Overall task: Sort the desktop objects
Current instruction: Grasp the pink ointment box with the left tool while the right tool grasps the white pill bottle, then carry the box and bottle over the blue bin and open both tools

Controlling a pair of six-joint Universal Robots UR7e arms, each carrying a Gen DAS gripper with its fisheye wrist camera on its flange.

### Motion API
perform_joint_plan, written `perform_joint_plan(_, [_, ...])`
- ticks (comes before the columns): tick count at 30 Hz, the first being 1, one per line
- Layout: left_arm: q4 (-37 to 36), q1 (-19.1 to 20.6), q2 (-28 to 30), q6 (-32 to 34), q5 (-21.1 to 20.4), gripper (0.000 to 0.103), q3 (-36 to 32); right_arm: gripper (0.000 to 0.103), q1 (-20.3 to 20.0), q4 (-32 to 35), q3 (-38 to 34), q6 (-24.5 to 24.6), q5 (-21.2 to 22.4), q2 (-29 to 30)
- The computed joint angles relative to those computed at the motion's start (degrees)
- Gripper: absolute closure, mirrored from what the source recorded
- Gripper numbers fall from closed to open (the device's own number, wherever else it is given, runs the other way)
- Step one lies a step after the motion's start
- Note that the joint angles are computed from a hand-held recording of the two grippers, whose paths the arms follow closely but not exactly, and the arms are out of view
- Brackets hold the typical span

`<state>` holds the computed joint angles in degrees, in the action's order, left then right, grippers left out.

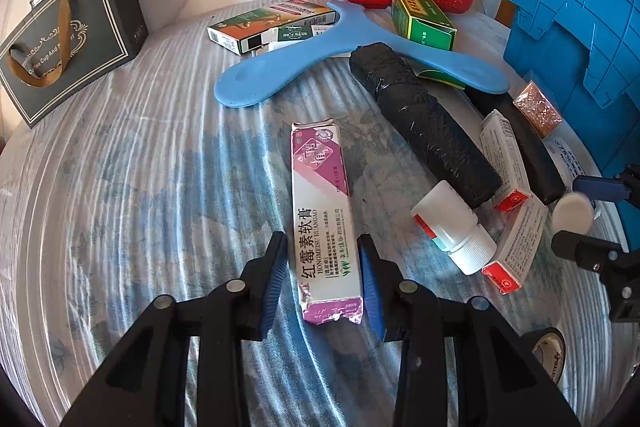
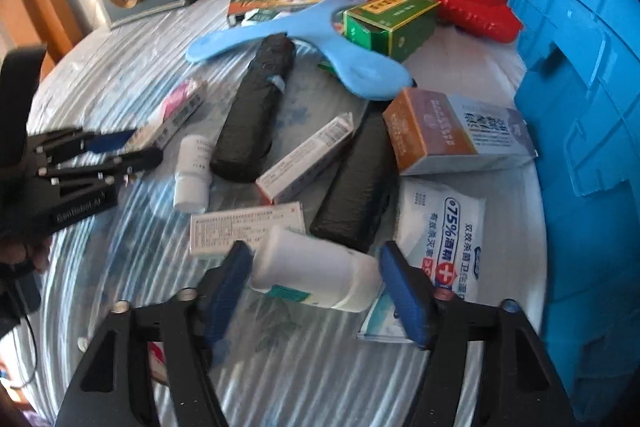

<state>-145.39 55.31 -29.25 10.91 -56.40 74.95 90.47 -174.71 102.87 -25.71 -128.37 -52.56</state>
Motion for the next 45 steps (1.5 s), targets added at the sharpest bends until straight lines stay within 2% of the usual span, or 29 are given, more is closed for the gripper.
perform_joint_plan(2, [-0.25,-0.03,0.01,0.12,0.06,0.068,0.13,0.034,-1.09,0.62,0.46,3.35,2.31,-0.89])
perform_joint_plan(3, [-0.1,-0.02,0.03,0.1,0.06,0.068,0.03,0.042,-1.73,3.12,0.06,5.23,3.76,-1.4])
perform_joint_plan(5, [0.34,0.01,0.05,-0.04,0.01,0.068,-0.21,0.044,-2.27,5.65,-0.36,6.43,3.17,-0.81])
perform_joint_plan(6, [0.54,0.04,0.01,-0.27,-0.13,0.068,-0.26,0.045,-2.09,3.31,0.15,5.26,3.72,-0.9])
perform_joint_plan(8, [0.8,0.09,0.01,-0.34,-0.25,0.068,-0.46,0.045,-2.82,0.49,1.86,6.18,9.88,-2.7])
perform_joint_plan(9, [0.73,0.03,0.01,-0.42,-0.18,0.068,-0.34,0.045,-2.8,-1.15,2.35,5.62,11.02,-3.02])
perform_joint_plan(12, [0.67,0.06,0.0,-0.7,-0.27,0.068,-0.33,0.048,-2.15,0.18,0.73,3.66,5.97,-1.77])
perform_joint_plan(14, [0.83,0.14,-0.05,-0.8,-0.59,0.068,-0.4,0.052,-3.47,2.66,1.48,6.93,8.54,-3.13])
perform_joint_plan(15, [0.77,0.16,-0.07,-0.88,-0.7,0.068,-0.36,0.058,-3.86,2.02,2.25,7.41,9.49,-3.64])
perform_joint_plan(16, [0.71,0.16,-0.05,-0.83,-0.69,0.068,-0.37,0.069,-3.94,0.6,2.79,6.99,9.42,-3.78])
perform_joint_plan(20, [-0.91,0.08,-0.11,0.73,-0.7,0.068,0.44,0.07,-2.99,-0.48,2.95,4.68,7.1,-3.05])
perform_joint_plan(22, [-2.34,0.51,-0.57,1.89,-2.48,0.074,1.18,0.07,-2.72,-0.41,3.19,5.78,7.82,-3.47])
perform_joint_plan(26, [-3.43,0.9,-1.42,0.9,-3.87,0.075,1.91,0.069,-1.16,0.56,3.11,5.99,7.64,-4.04])
perform_joint_plan(31, [-5.9,-0.19,-3.3,3.32,-4.06,0.075,3.52,0.069,1.27,-0.52,4.49,6.44,8.16,-5.93])
perform_joint_plan(37, [-11.57,-3.11,-7.6,7.85,-4.03,0.075,8.19,0.069,6.04,-3.63,7.19,5.47,7.76,-9.92])
perform_joint_plan(41, [-12.7,-4.64,-10.11,8.02,-4.24,0.075,10.11,0.069,9.06,-5.28,8.77,6.45,7.9,-12.84])
perform_joint_plan(45, [-16.17,-7.46,-13.69,10.45,-6.27,0.075,13.11,0.069,13.48,-9.38,11.33,5.44,4.99,-15.87])
